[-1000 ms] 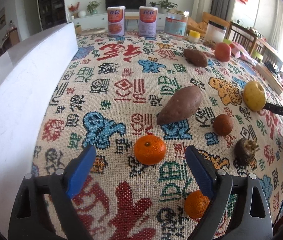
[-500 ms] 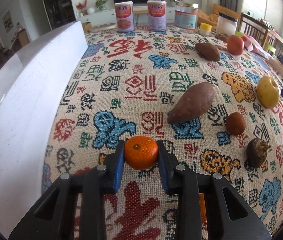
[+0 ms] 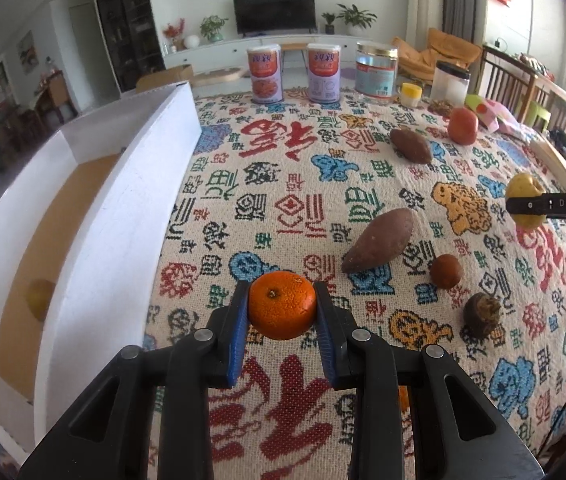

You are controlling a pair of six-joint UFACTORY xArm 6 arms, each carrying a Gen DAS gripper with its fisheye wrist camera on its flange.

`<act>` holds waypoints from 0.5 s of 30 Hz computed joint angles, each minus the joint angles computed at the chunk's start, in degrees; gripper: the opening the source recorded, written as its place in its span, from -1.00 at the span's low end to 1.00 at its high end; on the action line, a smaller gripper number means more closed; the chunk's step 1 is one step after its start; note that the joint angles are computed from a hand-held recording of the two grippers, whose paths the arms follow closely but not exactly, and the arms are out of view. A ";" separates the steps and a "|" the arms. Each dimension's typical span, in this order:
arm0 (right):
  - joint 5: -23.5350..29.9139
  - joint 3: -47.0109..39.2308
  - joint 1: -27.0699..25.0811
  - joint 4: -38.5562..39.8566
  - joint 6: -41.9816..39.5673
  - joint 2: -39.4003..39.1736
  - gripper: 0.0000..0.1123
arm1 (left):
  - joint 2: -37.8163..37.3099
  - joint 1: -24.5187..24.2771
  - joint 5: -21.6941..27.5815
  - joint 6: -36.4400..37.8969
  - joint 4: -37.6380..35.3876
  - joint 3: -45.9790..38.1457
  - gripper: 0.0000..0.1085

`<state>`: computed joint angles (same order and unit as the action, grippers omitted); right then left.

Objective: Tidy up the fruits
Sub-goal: 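Carry the tangerine and yellow apple over the white box and open both grippers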

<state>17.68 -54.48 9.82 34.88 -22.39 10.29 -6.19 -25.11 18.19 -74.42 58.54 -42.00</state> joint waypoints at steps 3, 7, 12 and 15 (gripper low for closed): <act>3.56 -0.05 0.38 7.20 -4.59 -4.03 0.16 | -9.28 4.09 -8.77 9.75 -12.94 7.29 -0.44; 9.55 -3.97 5.79 12.21 -7.46 -7.33 0.16 | -22.78 9.32 -9.02 26.16 -30.84 14.53 -0.44; 15.77 -14.21 19.10 17.00 -11.25 -3.91 0.16 | -29.26 21.60 -2.74 39.21 -42.60 17.53 -0.44; 19.68 -23.28 26.59 18.34 -11.69 2.34 0.16 | -26.11 28.36 -0.74 44.43 -47.28 17.61 -0.44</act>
<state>37.36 -77.76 36.42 53.22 -34.08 12.63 -32.30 3.25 17.46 -30.00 11.26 -24.39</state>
